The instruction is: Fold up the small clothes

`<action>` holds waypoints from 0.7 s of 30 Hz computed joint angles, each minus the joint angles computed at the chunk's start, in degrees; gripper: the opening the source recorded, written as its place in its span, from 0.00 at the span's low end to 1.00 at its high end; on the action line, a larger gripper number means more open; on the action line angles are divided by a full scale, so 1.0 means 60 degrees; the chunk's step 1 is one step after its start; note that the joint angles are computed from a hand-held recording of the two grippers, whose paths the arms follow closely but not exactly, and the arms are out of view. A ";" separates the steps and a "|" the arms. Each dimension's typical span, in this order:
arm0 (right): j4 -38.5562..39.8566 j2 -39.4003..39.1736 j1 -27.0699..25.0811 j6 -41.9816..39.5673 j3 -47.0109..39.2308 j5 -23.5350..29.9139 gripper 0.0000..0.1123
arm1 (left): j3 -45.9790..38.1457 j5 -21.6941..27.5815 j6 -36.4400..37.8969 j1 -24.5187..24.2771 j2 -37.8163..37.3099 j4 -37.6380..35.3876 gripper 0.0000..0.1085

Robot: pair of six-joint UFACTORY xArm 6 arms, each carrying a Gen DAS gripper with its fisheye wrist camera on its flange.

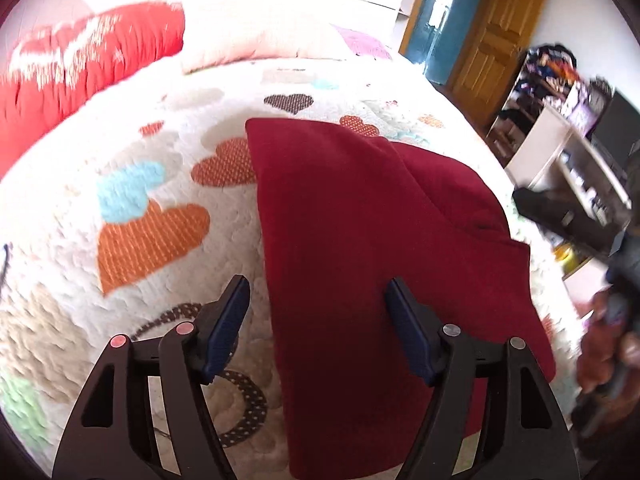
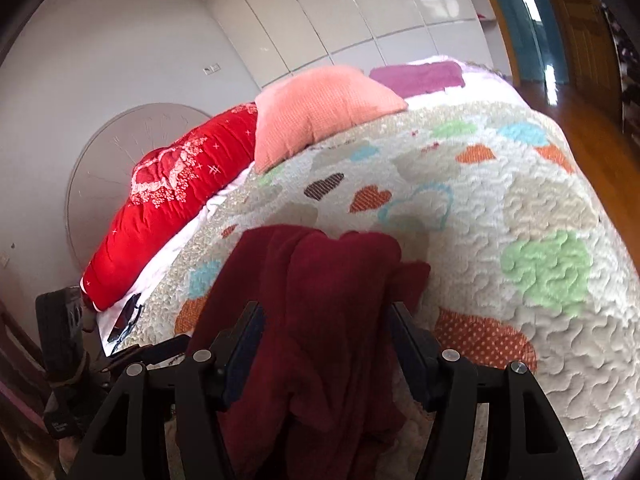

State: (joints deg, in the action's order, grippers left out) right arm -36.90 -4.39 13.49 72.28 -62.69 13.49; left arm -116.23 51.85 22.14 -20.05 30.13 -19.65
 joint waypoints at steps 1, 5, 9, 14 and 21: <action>0.0119 0.0063 0.0099 -0.0371 -0.0132 -0.0066 0.55 | 0.0210 -0.0207 0.0043 -0.0045 -0.0102 0.0139 0.65; 0.0956 0.1008 0.0702 -0.2528 -0.1383 0.1503 0.47 | 0.0511 -0.0788 -0.0143 -0.0145 -0.0165 0.0515 0.65; 0.1216 0.1533 0.0783 -0.2775 -0.1683 0.2884 0.47 | 0.0426 -0.0895 -0.0278 -0.0144 -0.0135 0.0381 0.66; 0.0903 0.0621 0.0847 -0.2257 -0.0831 0.2190 0.47 | 0.1268 -0.1984 -0.0787 -0.0340 -0.0625 0.1454 0.65; 0.0230 0.0541 0.1435 -0.2162 -0.0761 0.2744 0.48 | 0.1862 -0.2490 -0.1027 -0.0298 -0.1054 0.1467 0.65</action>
